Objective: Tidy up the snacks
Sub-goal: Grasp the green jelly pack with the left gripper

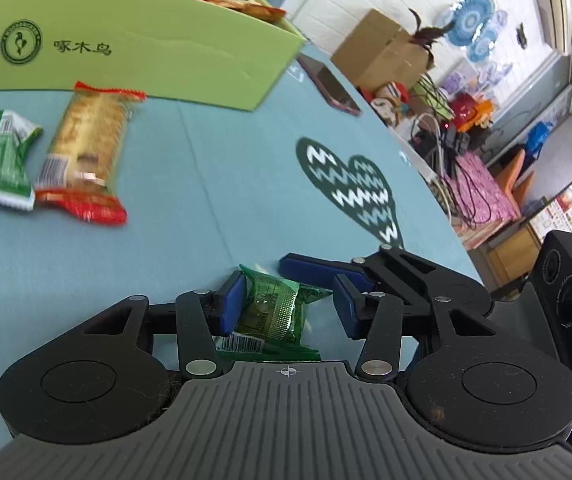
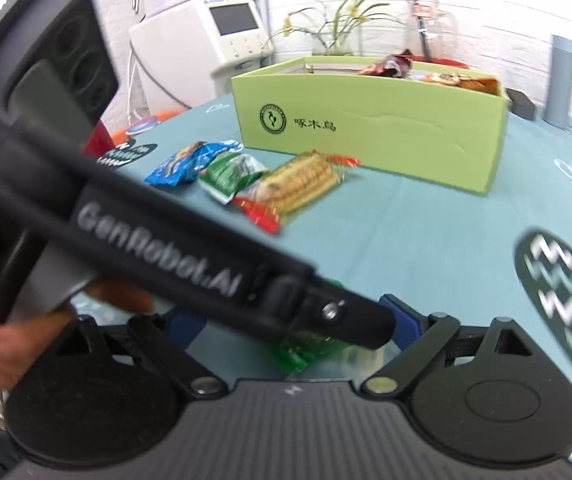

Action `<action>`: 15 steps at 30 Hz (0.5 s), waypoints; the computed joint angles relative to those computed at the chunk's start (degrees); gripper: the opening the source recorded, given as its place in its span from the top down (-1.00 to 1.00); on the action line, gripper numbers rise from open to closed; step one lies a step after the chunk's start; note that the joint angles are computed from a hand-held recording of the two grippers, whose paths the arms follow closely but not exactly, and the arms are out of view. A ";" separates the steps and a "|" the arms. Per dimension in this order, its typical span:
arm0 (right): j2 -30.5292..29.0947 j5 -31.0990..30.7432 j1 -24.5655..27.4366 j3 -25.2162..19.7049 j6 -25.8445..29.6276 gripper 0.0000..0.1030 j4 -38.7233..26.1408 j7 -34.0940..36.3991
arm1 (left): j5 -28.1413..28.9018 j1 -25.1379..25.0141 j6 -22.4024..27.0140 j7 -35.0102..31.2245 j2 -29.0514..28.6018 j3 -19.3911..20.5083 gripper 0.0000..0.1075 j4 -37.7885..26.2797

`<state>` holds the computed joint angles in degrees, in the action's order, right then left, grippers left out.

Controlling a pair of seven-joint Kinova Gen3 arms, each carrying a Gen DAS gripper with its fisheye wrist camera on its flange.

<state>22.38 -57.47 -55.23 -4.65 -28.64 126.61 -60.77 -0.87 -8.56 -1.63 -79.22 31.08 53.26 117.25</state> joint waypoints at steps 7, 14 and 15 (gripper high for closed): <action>-0.25 -10.15 -10.56 -2.34 -16.31 -0.80 6.08 -11.84 | -0.61 -1.09 -5.75 5.95 -6.88 -0.47 0.10 5.71; 2.89 -16.17 -8.95 -8.55 -21.85 -0.46 3.16 -5.55 | -5.31 1.91 -2.73 8.13 -5.44 -2.79 0.13 3.88; 3.45 -16.56 -8.35 -8.77 -21.34 -0.25 2.28 -4.18 | -5.52 2.50 -2.60 8.03 -5.12 -3.53 0.18 3.75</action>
<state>25.83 -74.04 -63.58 -13.41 -49.98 128.89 -64.95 -6.39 -6.06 -4.23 -71.19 25.96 49.73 121.00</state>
